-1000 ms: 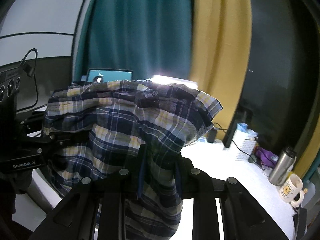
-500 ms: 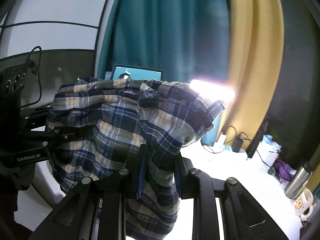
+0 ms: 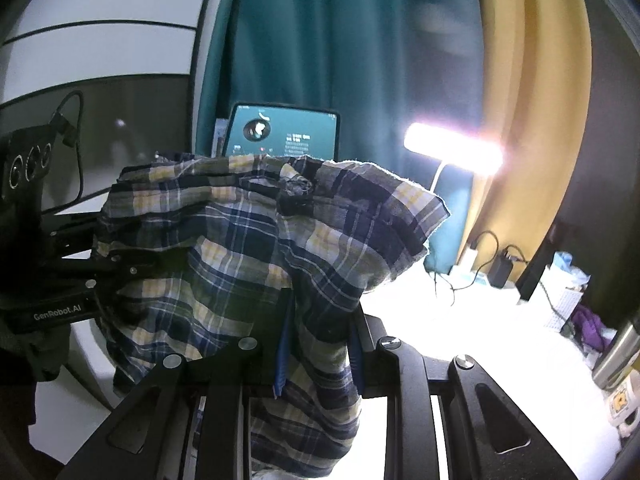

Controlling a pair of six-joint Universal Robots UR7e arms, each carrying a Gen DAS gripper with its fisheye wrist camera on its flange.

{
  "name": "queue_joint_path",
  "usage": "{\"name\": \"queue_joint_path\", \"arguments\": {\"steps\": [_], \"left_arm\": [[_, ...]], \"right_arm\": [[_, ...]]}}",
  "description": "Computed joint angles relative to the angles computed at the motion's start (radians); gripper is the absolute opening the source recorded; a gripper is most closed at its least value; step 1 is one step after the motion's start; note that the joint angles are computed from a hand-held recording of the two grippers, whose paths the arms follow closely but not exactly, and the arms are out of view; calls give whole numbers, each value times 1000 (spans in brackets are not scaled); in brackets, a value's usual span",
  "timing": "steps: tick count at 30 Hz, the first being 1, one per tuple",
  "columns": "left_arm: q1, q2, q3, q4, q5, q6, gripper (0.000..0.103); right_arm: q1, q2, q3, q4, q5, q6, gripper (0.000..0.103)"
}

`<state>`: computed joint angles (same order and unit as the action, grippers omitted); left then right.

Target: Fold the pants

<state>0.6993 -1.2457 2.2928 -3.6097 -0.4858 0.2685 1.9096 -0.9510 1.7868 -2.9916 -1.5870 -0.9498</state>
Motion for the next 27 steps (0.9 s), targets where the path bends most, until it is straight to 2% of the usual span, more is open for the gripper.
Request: {"name": "queue_joint_path", "arguments": {"steps": [15,27], "left_arm": [[126,24,-95,206,-88,-62,30],[239,63,-204,354,-167,-117,30]], "right_arm": [[-31,139,-135,56,-59,79,25],[-55,279,-321,182,-108,130,25]]}}
